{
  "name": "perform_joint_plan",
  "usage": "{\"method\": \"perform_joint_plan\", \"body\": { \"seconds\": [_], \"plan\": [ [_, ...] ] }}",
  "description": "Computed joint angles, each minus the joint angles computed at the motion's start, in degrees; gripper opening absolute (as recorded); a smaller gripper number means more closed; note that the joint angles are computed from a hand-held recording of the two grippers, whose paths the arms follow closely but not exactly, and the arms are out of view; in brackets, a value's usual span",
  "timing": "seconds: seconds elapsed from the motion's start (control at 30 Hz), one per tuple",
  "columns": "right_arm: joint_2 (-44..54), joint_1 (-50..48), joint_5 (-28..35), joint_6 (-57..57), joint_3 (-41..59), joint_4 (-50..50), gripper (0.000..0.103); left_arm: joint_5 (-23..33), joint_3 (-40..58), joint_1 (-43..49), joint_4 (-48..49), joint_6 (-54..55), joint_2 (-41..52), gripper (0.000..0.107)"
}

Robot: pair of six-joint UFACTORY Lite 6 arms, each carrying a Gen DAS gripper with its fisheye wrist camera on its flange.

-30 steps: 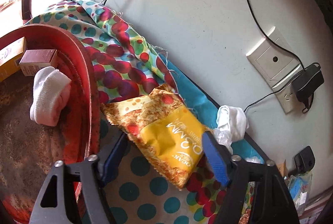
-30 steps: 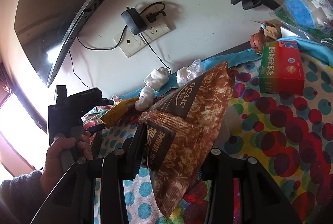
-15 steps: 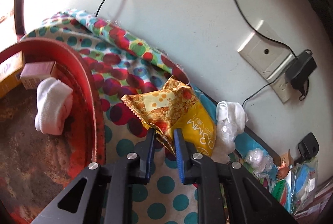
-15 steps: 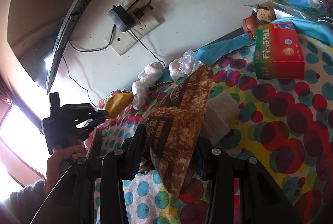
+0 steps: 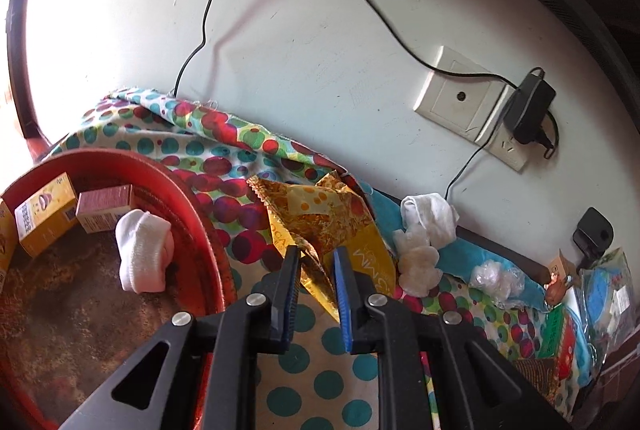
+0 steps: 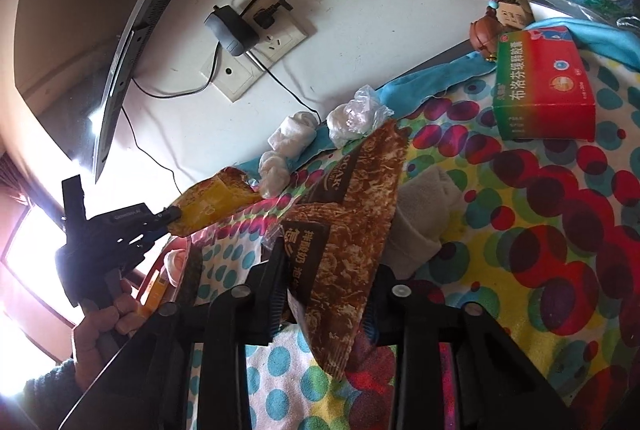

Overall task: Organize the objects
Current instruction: 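Carry the yellow snack bag into the red tray, open left tool while right tool holds brown bag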

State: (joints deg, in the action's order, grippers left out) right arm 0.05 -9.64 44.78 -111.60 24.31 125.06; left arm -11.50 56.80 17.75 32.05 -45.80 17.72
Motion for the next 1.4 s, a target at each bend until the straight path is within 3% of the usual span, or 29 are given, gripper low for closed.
{"method": "perform_joint_plan", "body": {
  "seconds": [0.1, 0.33, 0.5, 0.7, 0.9, 1.4],
  "plan": [
    [0.04, -0.23, 0.25, 0.02, -0.20, 0.15, 0.028, -0.44, -1.92, -0.29, -3.09, 5.28, -2.47, 0.006],
    [0.60, -0.55, 0.01, 0.98, 0.32, -0.55, 0.029, -1.32, -5.95, 0.00, 6.96, 0.65, -7.40, 0.005],
    [0.92, -0.53, -0.44, 1.27, 0.71, -0.63, 0.029, -2.38, -8.83, 1.25, 19.56, -9.72, -11.12, 0.005],
    [2.08, -0.58, -0.16, 1.02, 1.29, -0.47, 0.030, -3.69, -12.98, 2.01, 27.73, -13.96, -18.30, 0.005],
    [2.67, -0.67, 0.13, 0.73, 1.43, -0.40, 0.030, -5.20, -14.82, 3.53, 43.13, -27.35, -23.95, 0.005],
    [3.58, -0.81, 0.34, 0.59, 1.65, -0.80, 0.031, -10.13, -12.98, 11.84, 75.56, -53.43, -33.28, 0.005]
  ]
}}
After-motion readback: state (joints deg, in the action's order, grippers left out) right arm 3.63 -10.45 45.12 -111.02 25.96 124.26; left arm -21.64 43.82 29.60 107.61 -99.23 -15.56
